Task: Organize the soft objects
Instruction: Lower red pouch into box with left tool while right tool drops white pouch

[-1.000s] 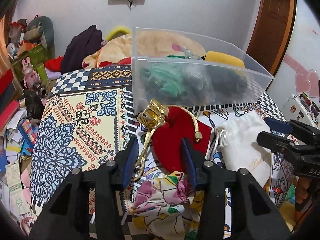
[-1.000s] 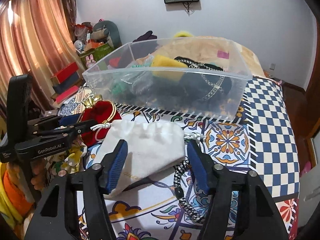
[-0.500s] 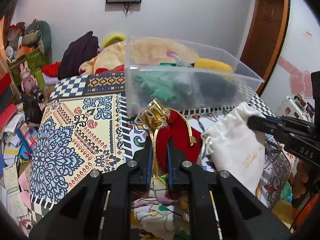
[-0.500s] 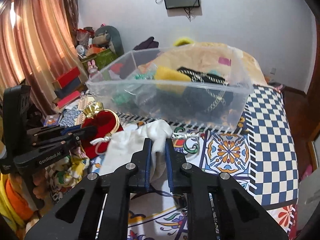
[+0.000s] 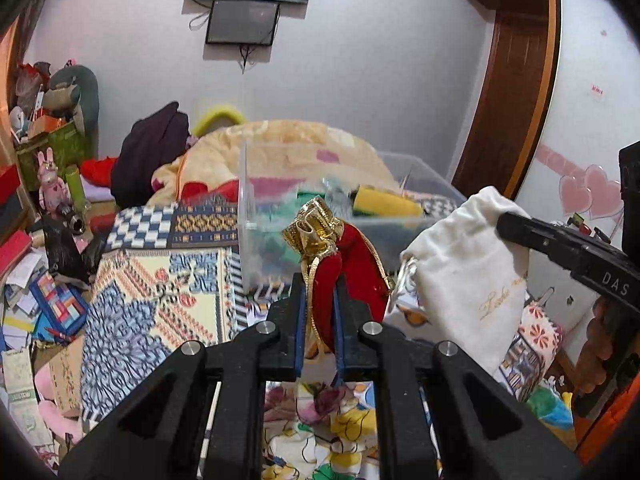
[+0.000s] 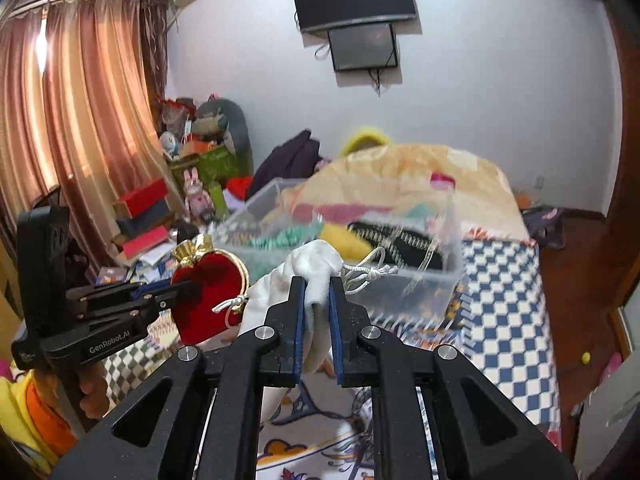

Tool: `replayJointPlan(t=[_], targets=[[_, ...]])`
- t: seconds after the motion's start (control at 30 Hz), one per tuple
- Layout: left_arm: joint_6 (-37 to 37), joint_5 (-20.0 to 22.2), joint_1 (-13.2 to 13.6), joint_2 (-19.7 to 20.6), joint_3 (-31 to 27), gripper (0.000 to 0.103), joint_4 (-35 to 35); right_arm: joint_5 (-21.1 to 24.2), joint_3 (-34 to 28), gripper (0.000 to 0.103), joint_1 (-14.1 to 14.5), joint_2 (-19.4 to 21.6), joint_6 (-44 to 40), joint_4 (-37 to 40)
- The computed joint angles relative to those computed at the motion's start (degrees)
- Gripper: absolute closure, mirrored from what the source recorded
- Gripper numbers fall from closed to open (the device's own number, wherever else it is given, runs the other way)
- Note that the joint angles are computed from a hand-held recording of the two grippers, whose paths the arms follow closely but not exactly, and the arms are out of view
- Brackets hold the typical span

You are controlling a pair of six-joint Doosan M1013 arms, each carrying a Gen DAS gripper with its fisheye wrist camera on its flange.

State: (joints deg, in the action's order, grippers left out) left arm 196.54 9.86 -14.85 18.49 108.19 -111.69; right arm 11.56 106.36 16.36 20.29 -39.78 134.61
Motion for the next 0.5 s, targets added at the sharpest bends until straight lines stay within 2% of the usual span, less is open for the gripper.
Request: replayJointPlan(t=[0.07, 0.13, 0.27, 0.37, 0.5], targets=[[4.7, 0.0, -0.1, -0.4, -0.1, 0.092, -4.8, 0.3, 0.0, 0.093, 0.1, -0.4, -8.5, 8.8], [8.3, -0.1, -0.1, -0.5, -0.5, 0.092, -8.5, 1.0, 0.1, 0.093, 0.0, -0.7, -13.8, 14.4], [11.3, -0.1, 0.0, -0.7, -1.5, 0.092, -11.6, 1.1, -1.1, 0.093, -0.3, -0.5, -24.1, 24.6], [21.5, -1.0, -0.4, -0.9, -2.0, 0.092, -21.5, 1.6, -1.9, 0.093, -0.5, -0.3, -31.5, 32.9], [20.0, -1.1, -0.2, 0.0, -3.7, 0.092, -20.8, 2.0, -2.9, 0.093, -0.3, 0.4, -40.4, 42.8]])
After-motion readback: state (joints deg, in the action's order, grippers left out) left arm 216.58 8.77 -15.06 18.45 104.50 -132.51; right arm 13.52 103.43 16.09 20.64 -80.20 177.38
